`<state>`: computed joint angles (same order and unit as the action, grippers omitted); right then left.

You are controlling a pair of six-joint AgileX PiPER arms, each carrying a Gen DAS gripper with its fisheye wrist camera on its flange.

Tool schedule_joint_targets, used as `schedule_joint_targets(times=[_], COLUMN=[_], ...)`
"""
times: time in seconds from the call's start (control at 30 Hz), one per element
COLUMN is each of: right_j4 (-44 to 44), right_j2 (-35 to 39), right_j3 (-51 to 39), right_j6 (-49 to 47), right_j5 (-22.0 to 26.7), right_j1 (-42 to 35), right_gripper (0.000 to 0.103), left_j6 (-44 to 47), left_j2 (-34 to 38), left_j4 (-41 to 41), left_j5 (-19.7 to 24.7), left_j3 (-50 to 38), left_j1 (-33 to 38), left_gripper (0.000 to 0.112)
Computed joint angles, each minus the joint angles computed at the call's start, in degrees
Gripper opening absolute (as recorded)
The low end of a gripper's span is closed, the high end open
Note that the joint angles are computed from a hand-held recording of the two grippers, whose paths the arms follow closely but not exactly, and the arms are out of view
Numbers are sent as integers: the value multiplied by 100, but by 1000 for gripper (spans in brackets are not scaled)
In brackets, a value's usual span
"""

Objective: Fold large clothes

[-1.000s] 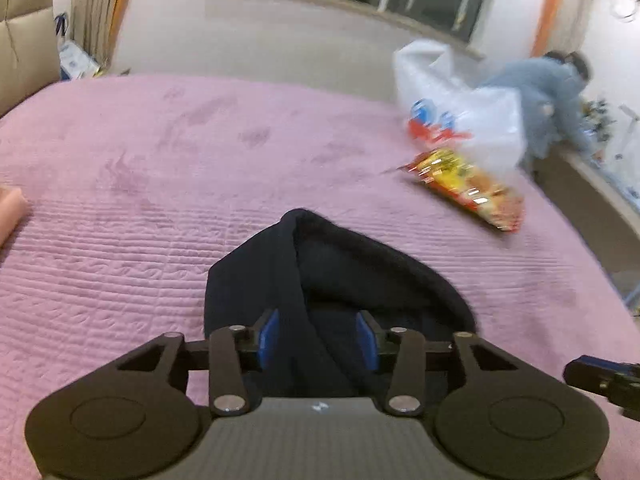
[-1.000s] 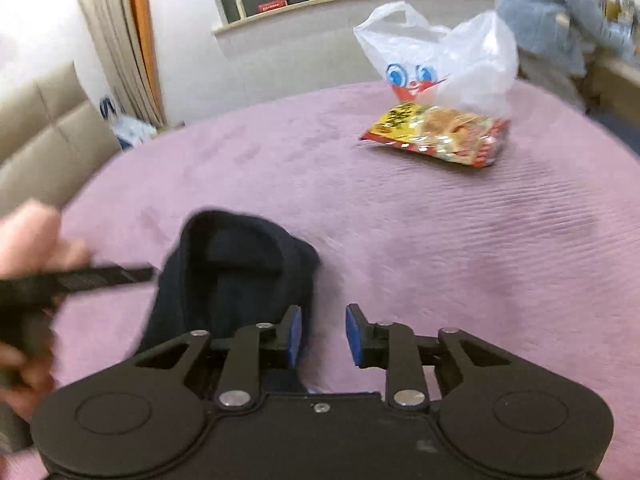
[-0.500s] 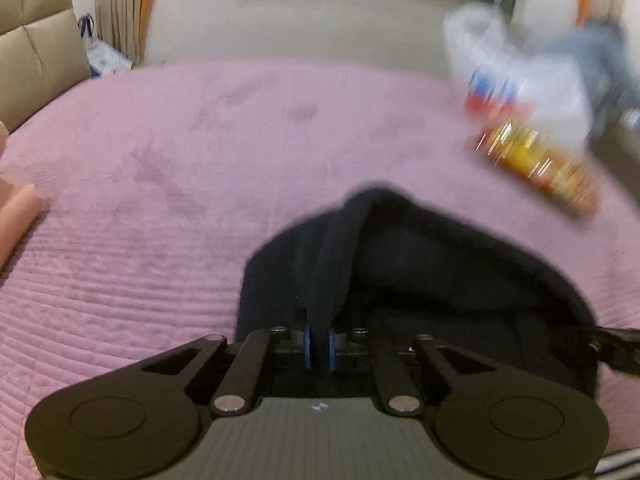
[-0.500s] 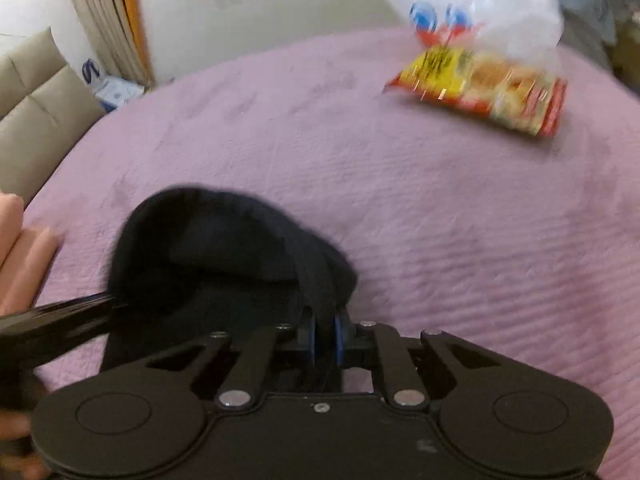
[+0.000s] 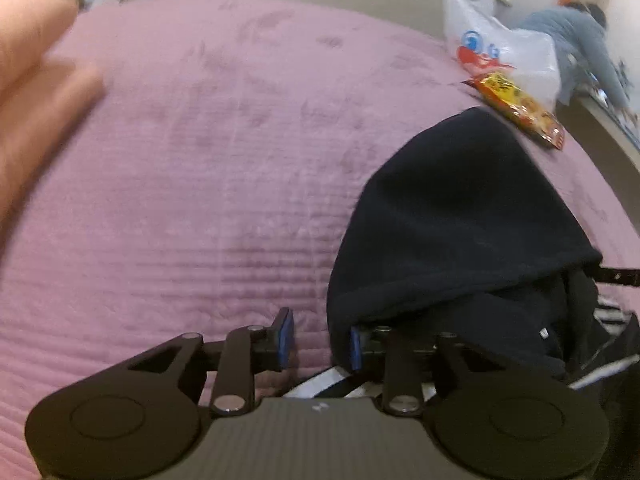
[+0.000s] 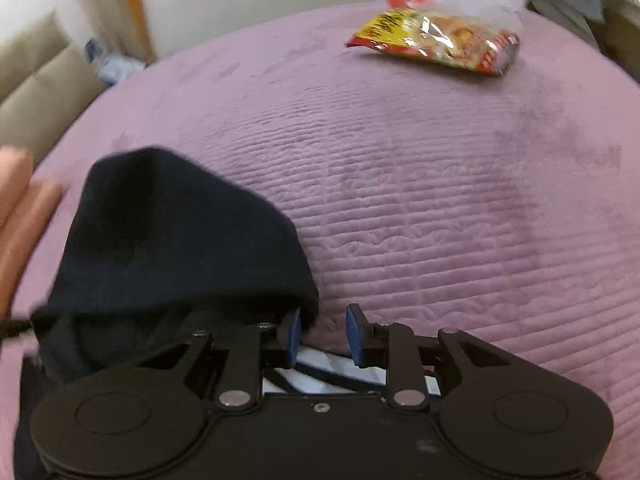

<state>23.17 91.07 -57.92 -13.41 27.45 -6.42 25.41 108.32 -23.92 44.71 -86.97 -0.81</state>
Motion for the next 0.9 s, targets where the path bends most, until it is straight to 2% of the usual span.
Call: schedule_joint_targets(times=[0.03, 0.07, 0.13, 0.17, 0.2, 0.23, 0.27, 0.3, 0.33, 0.37, 0.43, 0.53, 0.57, 0.6, 0.63, 0.67, 0.7, 0.77, 0.87, 0.9], right_j4=[25, 278, 874, 898, 858, 871, 785, 685, 617, 592, 54, -47, -405, -588, -542, -267, 237, 1154, 1061, 824], right_j2=[-171, -386, -628, -613, -523, -332, -77, 196, 558, 915, 1625, 2725, 2977, 3133, 3266, 3336, 3336, 3214, 2703, 2376], right_j3=[10, 15, -15, -106, -247, -455, -712, -951, -1257, -1564, -2182, -3448, -3791, -3906, -3969, -3962, -3867, -3557, -2989, -2676], right_j6=[-180, -530, -1134, -1155, -1129, -1172, -1123, -1058, -963, -891, -262, 91, 548, 819, 936, 864, 689, 174, 248, 284], right_j5=[119, 230, 230, 123, -11, -138, -248, -407, -580, -661, -879, -155, 65, 85, 121, 151, 126, 98, 64, -27], right_j1=[-44, -124, -182, -58, 115, 332, 569, 792, 1018, 1161, 1420, 1375, 1375, 1344, 1251, 1143, 994, 710, 488, 478], right_gripper=[42, 52, 52, 52, 48, 41, 27, 17, 17, 15, 15, 15, 13, 5, 4, 0, 0, 0, 0, 4], left_j6=[159, 328, 549, 717, 914, 1020, 1124, 1015, 924, 824, 200, -512, -764, -825, -744, -649, -587, -353, -31, 280], left_j2=[-122, -202, -319, -368, -320, -214, 22, 410, 765, 1130, 1857, 2847, 3144, 3308, 3346, 3393, 3469, 3301, 2923, 2646], left_j4=[-50, -144, -347, -593, -1068, -1568, -2116, -2475, -2604, -2504, -1633, -950, -855, -948, -1243, -1649, -2137, -2742, -3139, -3329], left_j5=[16, 63, 161, 137, 105, 133, 218, 422, 583, 671, 548, 767, 860, 935, 859, 863, 990, 869, 962, 1010], left_j3=[-8, -67, -269, -326, -458, -602, -826, -1258, -1645, -2070, -2954, -4130, -4471, -4584, -4482, -4394, -4354, -3771, -3097, -2703], left_j1=[19, 60, 144, 189, 238, 262, 259, 178, 50, -125, -561, -760, -749, -669, -541, -388, -182, 113, 428, 541], left_gripper=[33, 34, 34, 35, 36, 43, 46, 46, 45, 44, 37, 34, 32, 28, 16, 14, 12, 8, 9, 9])
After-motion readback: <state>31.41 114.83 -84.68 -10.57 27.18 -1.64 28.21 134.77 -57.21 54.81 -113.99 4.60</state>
